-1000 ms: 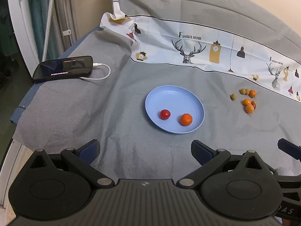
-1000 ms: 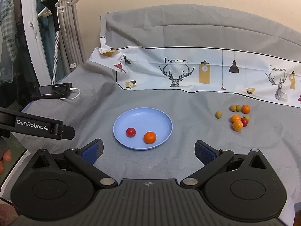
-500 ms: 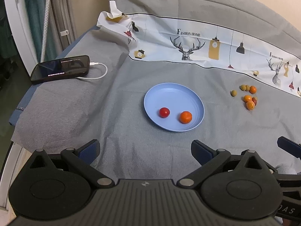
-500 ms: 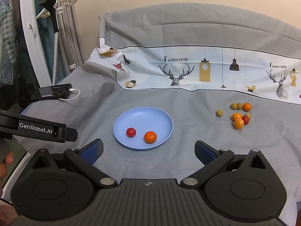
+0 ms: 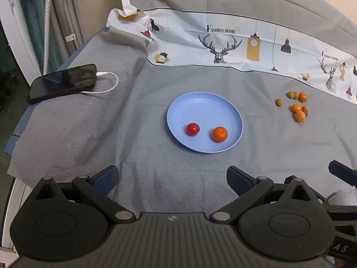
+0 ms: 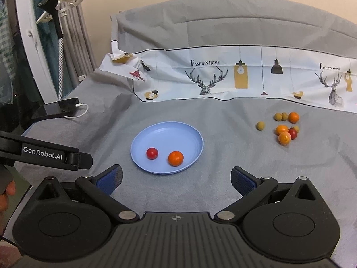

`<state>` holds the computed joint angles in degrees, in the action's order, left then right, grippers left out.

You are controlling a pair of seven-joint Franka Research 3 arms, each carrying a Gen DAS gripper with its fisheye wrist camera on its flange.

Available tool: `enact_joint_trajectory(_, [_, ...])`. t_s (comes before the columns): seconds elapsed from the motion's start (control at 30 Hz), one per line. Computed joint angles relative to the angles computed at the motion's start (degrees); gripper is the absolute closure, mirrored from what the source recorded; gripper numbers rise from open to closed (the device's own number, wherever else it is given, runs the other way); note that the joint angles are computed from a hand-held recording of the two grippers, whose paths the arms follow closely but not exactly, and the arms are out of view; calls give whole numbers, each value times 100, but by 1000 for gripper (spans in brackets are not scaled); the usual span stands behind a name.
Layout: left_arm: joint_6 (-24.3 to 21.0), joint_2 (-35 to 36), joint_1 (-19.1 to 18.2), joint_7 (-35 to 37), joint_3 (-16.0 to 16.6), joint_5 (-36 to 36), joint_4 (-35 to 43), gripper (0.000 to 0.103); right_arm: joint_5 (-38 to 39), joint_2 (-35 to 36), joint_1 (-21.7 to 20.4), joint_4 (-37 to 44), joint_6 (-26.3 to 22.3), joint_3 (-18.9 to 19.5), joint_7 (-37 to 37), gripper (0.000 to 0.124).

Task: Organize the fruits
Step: 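Grasp a yellow fruit with the left tool while the right tool grasps an orange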

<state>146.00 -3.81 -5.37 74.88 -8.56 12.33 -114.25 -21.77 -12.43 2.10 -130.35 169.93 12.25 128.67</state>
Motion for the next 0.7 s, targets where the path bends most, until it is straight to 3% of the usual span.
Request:
enact_joint_trajectory(0.2, [-253, 474, -89, 62, -93, 120, 501, 0, -371, 156, -313, 15, 89, 25, 425, 22])
enact_joint_trajectory(0.4, [-494, 1274, -311, -24, -172, 485, 1368, 0, -1938, 525, -946, 272, -124, 18, 1977, 22])
enact_joint_trajectory(0.53, [-882, 2081, -535, -33, -210, 608, 2390, 0, -2769, 990, -1044, 631, -362, -298, 2806, 22])
enact_joint_trajectory(0.7, [-1274, 3257, -945, 64, -162, 808, 3956, 0, -3267, 1961, -924, 1422, -450, -890, 3470, 22])
